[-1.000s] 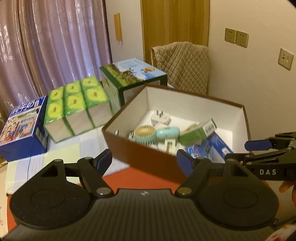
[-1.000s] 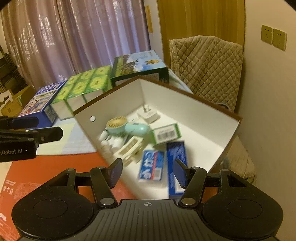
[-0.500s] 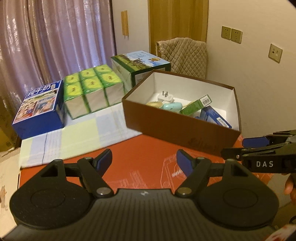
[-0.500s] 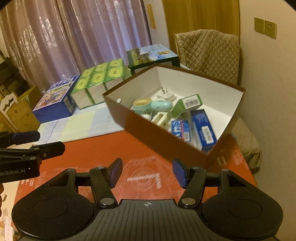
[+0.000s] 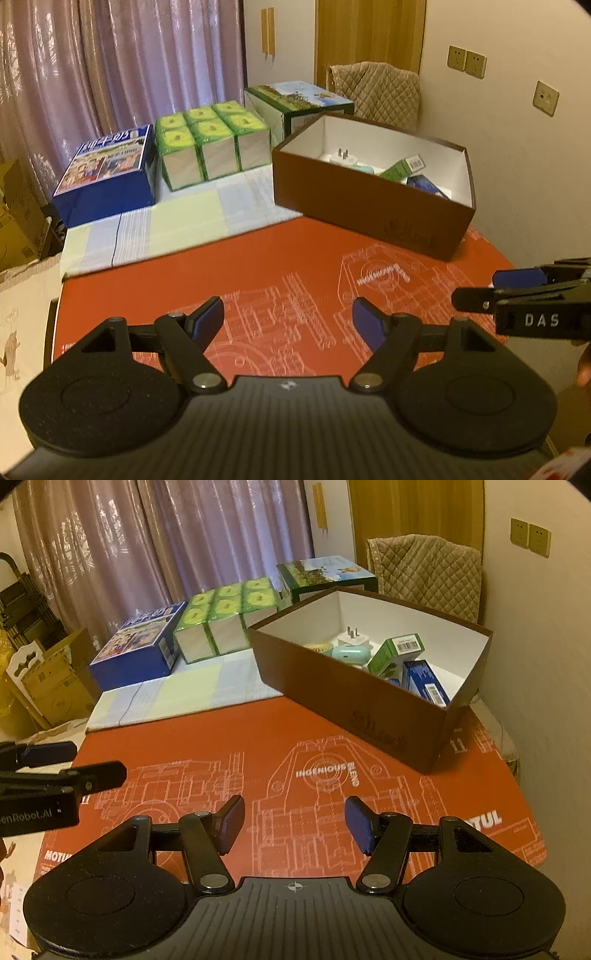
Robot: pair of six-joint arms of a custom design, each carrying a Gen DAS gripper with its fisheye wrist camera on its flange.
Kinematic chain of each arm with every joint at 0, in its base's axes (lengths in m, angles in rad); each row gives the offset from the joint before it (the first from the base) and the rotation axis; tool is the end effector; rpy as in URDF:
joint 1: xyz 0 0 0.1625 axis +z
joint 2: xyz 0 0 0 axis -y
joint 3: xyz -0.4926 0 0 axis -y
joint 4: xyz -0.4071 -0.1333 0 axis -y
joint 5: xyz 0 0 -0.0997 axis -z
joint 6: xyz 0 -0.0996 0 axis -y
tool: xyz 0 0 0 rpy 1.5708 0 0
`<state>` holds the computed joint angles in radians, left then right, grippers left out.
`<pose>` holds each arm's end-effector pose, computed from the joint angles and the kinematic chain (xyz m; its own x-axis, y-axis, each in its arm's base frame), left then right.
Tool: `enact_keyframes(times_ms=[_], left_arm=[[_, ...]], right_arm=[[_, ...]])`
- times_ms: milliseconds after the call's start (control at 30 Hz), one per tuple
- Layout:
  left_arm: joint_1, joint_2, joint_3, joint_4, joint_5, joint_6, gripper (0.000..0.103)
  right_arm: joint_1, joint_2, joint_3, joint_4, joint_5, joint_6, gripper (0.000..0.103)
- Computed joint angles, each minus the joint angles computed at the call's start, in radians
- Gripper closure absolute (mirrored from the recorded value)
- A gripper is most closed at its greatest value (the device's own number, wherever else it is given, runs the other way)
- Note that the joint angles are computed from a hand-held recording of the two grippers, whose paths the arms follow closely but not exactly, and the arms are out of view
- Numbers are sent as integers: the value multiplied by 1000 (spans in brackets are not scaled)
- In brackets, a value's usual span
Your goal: Organize rigid objects
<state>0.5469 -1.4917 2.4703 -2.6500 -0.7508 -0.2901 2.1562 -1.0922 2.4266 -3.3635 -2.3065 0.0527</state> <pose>-0.2107 -0.3696 0.2582 -0.6432 0.3738 -0.6683 0.6949 0.6516 -0.3043 0.3009 -0.3336 0.1819 -0.8070 -0.1226 0.5777 -0.4536 0.7550 -0.4735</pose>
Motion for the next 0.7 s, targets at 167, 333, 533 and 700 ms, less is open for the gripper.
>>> enact_keyframes(times_ms=[167, 333, 533, 700], left_arm=[[-11, -51, 21, 67, -3, -45, 29], [-25, -83, 33, 124, 8, -100, 29], [-40, -106, 39, 194, 18, -181, 29], [-50, -109, 41, 223, 18, -216, 29]], right_arm=[[29, 1, 14, 20, -12, 48, 46], [39, 1, 23, 41, -5, 61, 46], [30, 0, 28, 41, 17, 30, 46], [17, -9, 30, 53, 35, 16, 46]])
